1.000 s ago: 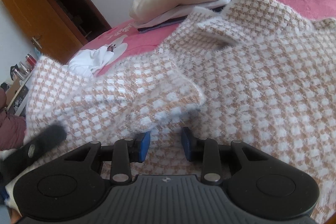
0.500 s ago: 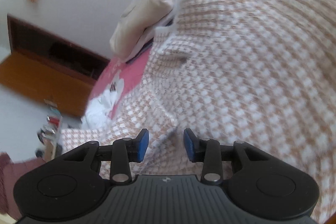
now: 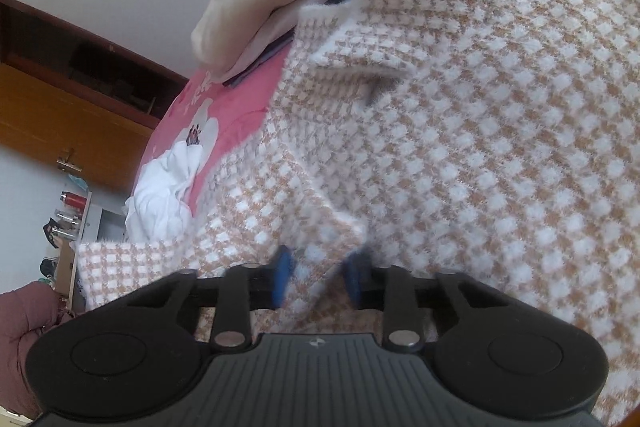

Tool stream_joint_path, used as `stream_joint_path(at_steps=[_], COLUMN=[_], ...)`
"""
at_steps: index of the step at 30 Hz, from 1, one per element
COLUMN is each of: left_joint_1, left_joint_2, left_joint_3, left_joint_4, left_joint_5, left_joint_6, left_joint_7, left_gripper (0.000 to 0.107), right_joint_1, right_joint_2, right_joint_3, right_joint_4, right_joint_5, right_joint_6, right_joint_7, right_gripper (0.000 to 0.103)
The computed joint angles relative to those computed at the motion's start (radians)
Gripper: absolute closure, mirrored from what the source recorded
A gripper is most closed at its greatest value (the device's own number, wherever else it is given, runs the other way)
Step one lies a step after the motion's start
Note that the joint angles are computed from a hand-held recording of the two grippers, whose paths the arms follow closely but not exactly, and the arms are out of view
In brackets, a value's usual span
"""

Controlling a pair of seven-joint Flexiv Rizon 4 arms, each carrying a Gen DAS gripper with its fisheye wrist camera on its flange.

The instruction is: Fold clothes

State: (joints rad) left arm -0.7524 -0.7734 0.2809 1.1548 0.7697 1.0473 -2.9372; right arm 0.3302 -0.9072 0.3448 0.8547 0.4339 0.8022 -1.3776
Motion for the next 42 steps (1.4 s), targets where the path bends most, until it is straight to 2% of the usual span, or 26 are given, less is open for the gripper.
stream_joint_path(at_steps=[3, 12, 23, 31, 37, 42], left_joint_1=[-0.003, -0.010, 0.004, 0.002, 0.003, 0.002], left_joint_2=[0.002, 0.013, -0.004, -0.006, -0.007, -0.009], left_joint_3=[-0.001, -0.005, -0.013, -0.011, -0.012, -0.012], left_joint_4=[0.002, 0.014, -0.012, -0.016, -0.020, -0.024], left_joint_5=[-0.001, 0.019, 0.010, 0.007, 0.004, 0.002], left_joint_6=[-0.010, -0.026, -0.033, -0.037, -0.040, -0.046], left_joint_7=[-0.002, -0.021, 0.002, 0.009, 0.015, 0.018], left_gripper=[0.066, 0.066, 0.066, 0.066, 0.066, 0.066], right_joint_1=[-0.004, -0.010, -0.043, -0.079, -0.111, -0.152], right_joint_2=[0.021, 0.095, 0.152, 0.188, 0.191, 0.180], right_joint_3=[0.005, -0.012, -0.056, -0.056, -0.028, 0.018], right_joint_4=[0.035, 0.125, 0.242, 0.368, 0.418, 0.410], right_joint_5=[0.010, -0.057, -0.188, -0.251, -0.234, -0.196], right_joint_6=[0.071, 0.287, 0.464, 0.483, 0.482, 0.441], right_joint_7=[-0.038, -0.126, -0.064, 0.009, 0.073, 0.086], right_gripper=[0.089, 0.090, 0.090, 0.090, 0.090, 0.089])
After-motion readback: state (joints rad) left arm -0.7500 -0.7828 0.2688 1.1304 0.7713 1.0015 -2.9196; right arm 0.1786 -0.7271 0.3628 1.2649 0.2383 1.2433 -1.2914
